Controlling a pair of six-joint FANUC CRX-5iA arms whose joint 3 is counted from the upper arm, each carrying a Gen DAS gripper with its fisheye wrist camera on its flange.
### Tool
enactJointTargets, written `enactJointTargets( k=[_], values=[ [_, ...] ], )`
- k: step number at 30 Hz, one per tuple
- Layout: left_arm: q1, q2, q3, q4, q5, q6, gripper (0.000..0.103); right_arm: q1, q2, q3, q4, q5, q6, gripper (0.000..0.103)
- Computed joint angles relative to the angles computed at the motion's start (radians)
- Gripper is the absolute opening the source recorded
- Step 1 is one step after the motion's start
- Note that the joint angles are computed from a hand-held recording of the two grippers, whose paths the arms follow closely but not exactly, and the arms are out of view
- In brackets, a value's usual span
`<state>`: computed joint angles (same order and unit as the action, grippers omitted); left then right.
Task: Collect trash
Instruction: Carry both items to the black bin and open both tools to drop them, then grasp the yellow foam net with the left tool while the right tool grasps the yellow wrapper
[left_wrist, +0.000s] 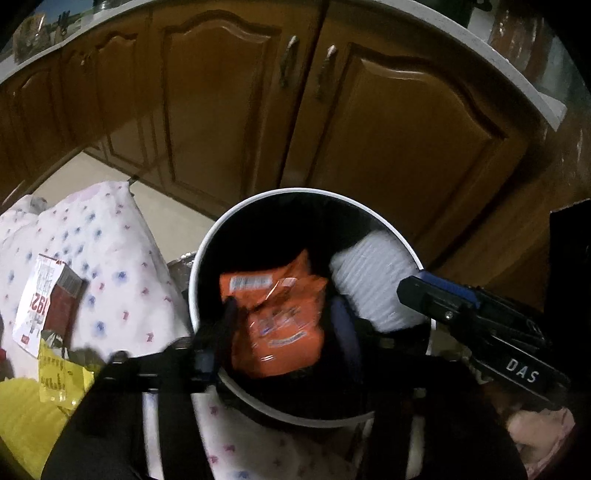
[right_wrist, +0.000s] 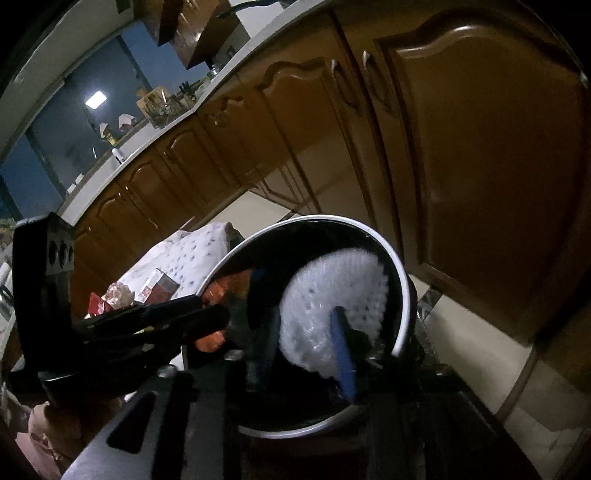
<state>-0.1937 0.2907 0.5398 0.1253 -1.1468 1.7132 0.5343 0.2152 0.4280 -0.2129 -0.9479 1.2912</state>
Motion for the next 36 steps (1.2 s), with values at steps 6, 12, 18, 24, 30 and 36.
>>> enactJointTargets(
  k=[6, 12, 18, 24, 30, 36],
  values=[
    [0.018, -0.067, -0.072, 0.004, 0.042, 0.027, 0.064, 0.003, -0.06, -0.068, 0.004, 0.062, -0.022, 0.045],
    [0.042, -0.229, -0.264, -0.003, 0.141, 0.083, 0.073, 0.041, -0.142, -0.169, 0.034, 0.162, -0.068, 0.071],
    [0.035, -0.394, -0.408, -0.12, 0.164, 0.179, 0.074, 0.1, -0.195, -0.239, 0.052, 0.215, -0.116, 0.082],
    [0.068, -0.546, -0.525, -0.214, 0.146, 0.288, 0.081, 0.171, -0.216, -0.28, 0.085, 0.233, -0.139, 0.088],
    [0.126, -0.614, -0.562, -0.25, 0.117, 0.313, 0.086, 0.221, -0.196, -0.249, 0.065, 0.209, -0.093, 0.091],
    [0.219, -0.639, -0.602, -0.181, 0.119, 0.251, 0.086, 0.23, -0.153, -0.185, 0.001, 0.168, -0.038, 0.091]
  ],
)
